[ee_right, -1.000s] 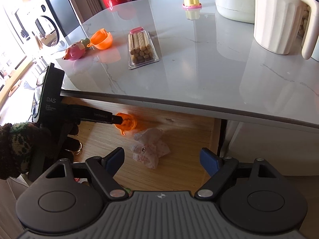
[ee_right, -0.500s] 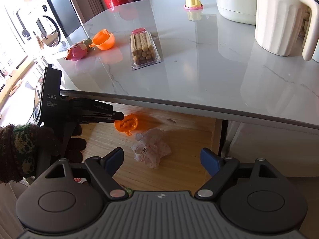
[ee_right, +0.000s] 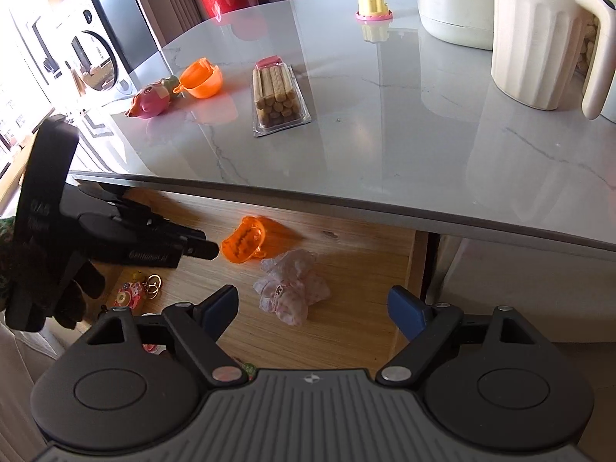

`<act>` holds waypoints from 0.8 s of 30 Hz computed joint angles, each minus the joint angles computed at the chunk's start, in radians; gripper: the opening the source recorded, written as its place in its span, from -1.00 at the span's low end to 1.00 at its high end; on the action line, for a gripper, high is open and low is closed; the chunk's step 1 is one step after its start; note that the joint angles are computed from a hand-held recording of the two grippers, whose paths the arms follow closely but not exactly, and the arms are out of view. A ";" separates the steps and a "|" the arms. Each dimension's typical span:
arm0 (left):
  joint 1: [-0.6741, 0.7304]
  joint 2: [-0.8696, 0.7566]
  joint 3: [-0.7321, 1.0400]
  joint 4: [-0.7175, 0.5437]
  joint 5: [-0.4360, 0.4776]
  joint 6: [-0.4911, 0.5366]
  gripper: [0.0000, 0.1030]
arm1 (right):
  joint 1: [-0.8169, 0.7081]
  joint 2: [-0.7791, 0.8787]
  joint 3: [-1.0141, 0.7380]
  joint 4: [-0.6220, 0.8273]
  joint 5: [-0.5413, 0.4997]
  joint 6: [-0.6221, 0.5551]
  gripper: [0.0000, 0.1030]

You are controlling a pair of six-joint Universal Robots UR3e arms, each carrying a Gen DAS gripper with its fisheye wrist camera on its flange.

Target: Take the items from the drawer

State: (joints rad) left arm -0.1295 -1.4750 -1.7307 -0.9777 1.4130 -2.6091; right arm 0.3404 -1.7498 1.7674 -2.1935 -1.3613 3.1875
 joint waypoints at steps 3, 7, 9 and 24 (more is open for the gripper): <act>0.049 0.174 -0.126 -0.056 -0.036 0.248 -0.50 | -0.027 -0.028 0.014 -0.009 0.008 0.015 0.67; 0.046 0.128 -0.103 -0.116 -0.089 0.251 -0.45 | -0.106 -0.126 0.075 -0.021 0.046 0.049 0.74; 0.015 0.092 -0.104 -0.073 -0.064 0.210 -0.45 | -0.161 -0.190 0.119 -0.026 0.076 0.063 0.82; 0.135 0.369 -0.627 0.452 0.043 0.744 -0.45 | -0.145 -0.204 0.138 -0.028 0.072 0.038 0.88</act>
State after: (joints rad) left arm 0.0051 -1.1056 -2.3582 -0.5261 1.4562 -1.8652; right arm 0.1955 -1.9539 1.9053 -2.2213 -1.2890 3.2254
